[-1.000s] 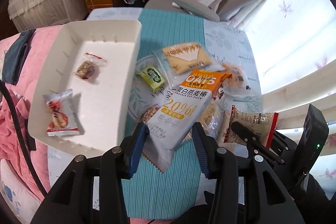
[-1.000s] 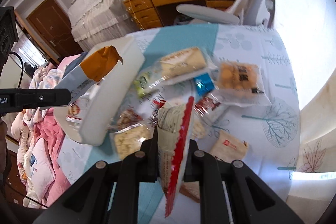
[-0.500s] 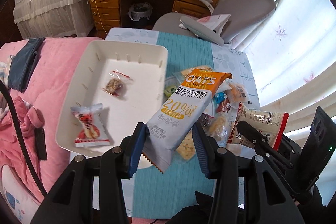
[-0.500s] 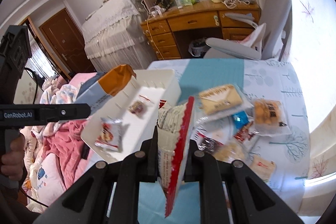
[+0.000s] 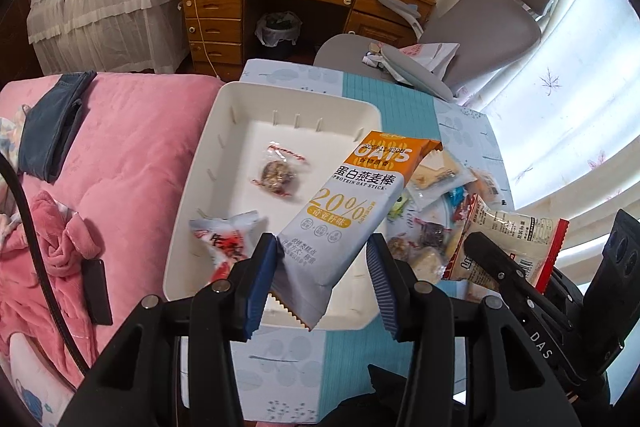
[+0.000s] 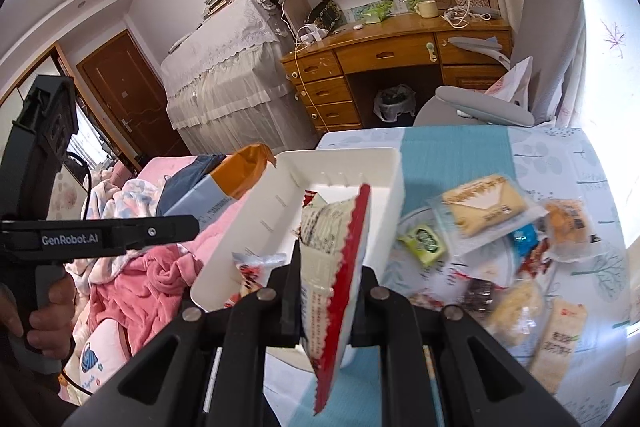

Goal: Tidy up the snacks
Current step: 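Drop the oat bar in the tray while right tool drops a cracker packet, then grasp the beige chia cracker pack with the right tool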

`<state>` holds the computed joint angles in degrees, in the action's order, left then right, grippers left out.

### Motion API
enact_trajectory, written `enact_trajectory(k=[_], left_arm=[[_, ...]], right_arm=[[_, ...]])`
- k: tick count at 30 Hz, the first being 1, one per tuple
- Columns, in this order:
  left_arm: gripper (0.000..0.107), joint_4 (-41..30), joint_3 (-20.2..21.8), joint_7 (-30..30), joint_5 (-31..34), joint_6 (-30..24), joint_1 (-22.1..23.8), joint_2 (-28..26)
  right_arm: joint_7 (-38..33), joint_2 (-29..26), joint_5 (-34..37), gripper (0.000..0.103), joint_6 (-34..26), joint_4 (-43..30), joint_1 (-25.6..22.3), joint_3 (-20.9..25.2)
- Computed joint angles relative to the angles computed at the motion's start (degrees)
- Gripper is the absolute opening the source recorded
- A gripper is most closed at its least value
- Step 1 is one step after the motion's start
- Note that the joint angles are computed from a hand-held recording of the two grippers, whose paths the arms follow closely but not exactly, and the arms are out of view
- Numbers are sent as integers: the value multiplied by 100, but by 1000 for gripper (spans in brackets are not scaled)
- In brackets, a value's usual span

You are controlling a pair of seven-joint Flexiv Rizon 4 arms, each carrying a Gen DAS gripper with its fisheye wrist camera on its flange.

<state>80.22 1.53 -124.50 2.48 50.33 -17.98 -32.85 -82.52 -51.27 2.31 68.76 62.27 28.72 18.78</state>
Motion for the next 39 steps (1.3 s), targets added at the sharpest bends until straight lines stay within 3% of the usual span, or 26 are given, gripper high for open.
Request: enact_trajectory(k=[9,10,12,13,15,17,39], left_arm=[[46,432,-75,603,-200,284,324,84],[49,446,-69,638,-215,282,336,84],[71,449,-82,715,-288,243,377,66],[72,444,-66,717,-298,235,381,57],[73,468,-82,791,-343,264,415,54],[73,462,-95,869,-375,252,429,42],[73,95,-182,803,-504,148,110,-229]], right_arm=[[739,-221,-220,15,160,-164,431,-317],[840,-244,-262,17,112,-192,467,-355],[1061,-256,-374,17,14,-215,557,-478],[1180,-263,-432,19,-57,-232,596,-540],[1298,-266,-481,37,-91,-219,595,-544],[1467,-232,-503,49,17,-117,607,-585],[2017,230,-706,57,-257,539,276,-573]])
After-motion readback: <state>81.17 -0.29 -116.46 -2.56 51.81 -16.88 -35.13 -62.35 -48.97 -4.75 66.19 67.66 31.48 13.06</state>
